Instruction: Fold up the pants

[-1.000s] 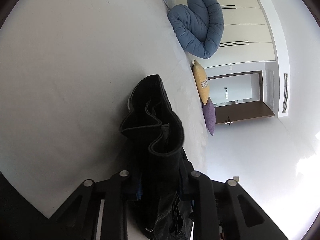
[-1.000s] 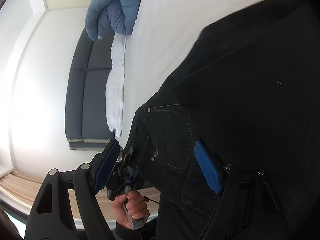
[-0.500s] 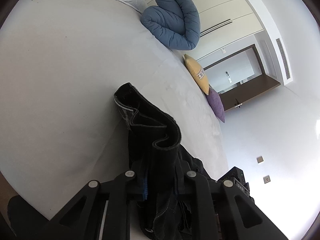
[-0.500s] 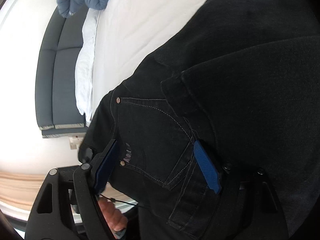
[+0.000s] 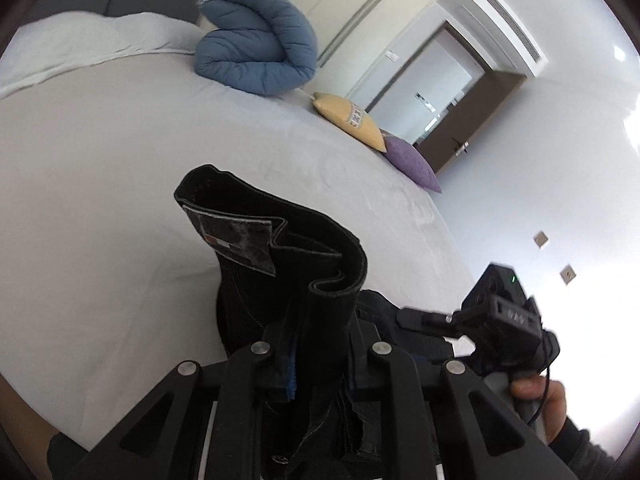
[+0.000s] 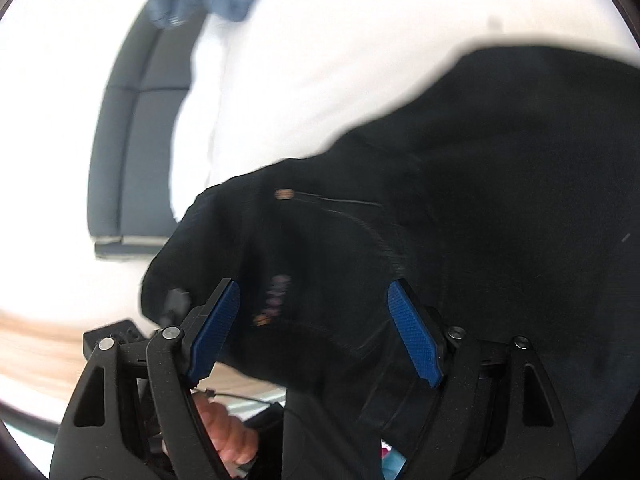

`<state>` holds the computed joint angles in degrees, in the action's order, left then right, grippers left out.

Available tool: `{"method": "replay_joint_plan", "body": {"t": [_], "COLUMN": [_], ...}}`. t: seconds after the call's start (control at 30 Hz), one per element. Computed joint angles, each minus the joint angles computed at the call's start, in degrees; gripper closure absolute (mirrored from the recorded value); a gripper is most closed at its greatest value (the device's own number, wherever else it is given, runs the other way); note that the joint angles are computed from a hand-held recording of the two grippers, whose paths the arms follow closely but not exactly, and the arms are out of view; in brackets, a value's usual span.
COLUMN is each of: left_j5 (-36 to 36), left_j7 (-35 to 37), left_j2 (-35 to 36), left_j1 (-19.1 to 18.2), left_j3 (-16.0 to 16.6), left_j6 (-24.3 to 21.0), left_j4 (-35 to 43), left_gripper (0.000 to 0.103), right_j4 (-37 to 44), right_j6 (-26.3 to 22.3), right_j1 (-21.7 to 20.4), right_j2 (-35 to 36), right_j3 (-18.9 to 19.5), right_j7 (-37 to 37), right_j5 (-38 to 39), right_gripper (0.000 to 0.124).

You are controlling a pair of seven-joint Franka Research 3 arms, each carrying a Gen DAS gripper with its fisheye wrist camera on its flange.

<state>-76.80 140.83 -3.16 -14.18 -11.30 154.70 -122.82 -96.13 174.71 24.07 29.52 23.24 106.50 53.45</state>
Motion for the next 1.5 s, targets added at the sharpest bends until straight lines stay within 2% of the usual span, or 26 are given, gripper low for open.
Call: {"method": "replay_joint_plan", "body": {"t": [0.13,0.2,0.23,0.27,0.33,0.47,0.53,0.6,0.67,0.7,0.87,1.0,1.1,1.37,1.5], "left_j5": [12.6,23.1,26.9,33.2,41.0,46.3,50.5,54.9,59.5,59.3,58.0,57.1,56.1,56.5,59.1], "left_j7": [-3.0,-8.0,-10.2,-13.9,-17.7,-19.2,-21.1,-23.4,-26.6,-26.5,-25.8,-25.0,-23.8,-22.4,-23.2], "left_j2": [0.7,1.7,2.1,2.9,4.0,4.8,4.7,4.7,4.7,4.7,4.8,4.8,4.7,5.7,7.7], "left_j1": [-3.7,-6.0,-6.8,-7.8,-9.1,-10.2,-10.6,-10.9,-11.2,-11.2,-11.3,-11.5,-11.8,-13.0,-13.0], "left_j3": [-3.6,-5.6,-6.0,-6.7,-7.5,-8.4,-8.6,-8.7,-8.7,-8.9,-9.3,-9.4,-9.6,-10.4,-10.9], "left_j6": [4.9,8.1,8.8,9.7,10.4,9.8,10.6,11.5,12.3,12.1,11.1,10.0,9.2,6.8,5.3], "left_j4": [0.4,-0.5,-0.8,-1.4,-2.5,-3.8,-4.5,-4.9,-5.3,-5.3,-4.5,-3.6,-3.1,-0.7,1.6], "left_gripper": [0.086,0.086,0.086,0.085,0.085,0.085,0.085,0.085,0.085,0.085,0.085,0.085,0.085,0.085,0.085], "right_j4": [-4.1,-6.4,-8.1,-9.7,-13.2,-17.6,-18.5,-18.8,-19.2,-19.7,-19.3,-21.4,-19.9,-20.5,-28.6], "right_j6": [0.2,0.5,-0.4,-1.3,-3.6,0.0,0.2,-2.8,-4.8,-4.3,-6.4,-5.1,-5.9,-6.0,-2.2], "right_j1": [-4.2,-5.0,-4.2,-2.2,1.4,2.1,4.5,7.7,9.2,9.1,14.2,15.0,16.1,15.9,13.0], "right_j2": [-6.0,-8.7,-10.2,-11.3,-12.9,-13.5,-13.3,-13.0,-12.7,-12.9,-13.2,-14.8,-14.3,-15.5,-20.4], "right_j3": [3.0,3.6,2.2,-0.4,-5.2,-4.5,-7.1,-11.7,-14.1,-14.2,-20.4,-21.2,-22.2,-22.5,-20.9], "right_j7": [-7.2,-11.5,-11.0,-8.0,-0.9,-1.0,2.9,10.5,16.1,17.2,30.6,37.4,42.8,50.8,50.7], "right_j5": [5.2,8.9,8.4,5.8,0.8,5.2,0.7,-9.0,-15.8,-17.3,-34.2,-41.0,-46.5,-54.2,-53.6], "right_gripper": [0.047,0.046,0.045,0.043,0.043,0.043,0.043,0.057,0.085,0.093,0.105,0.108,0.109,0.11,0.111]}}
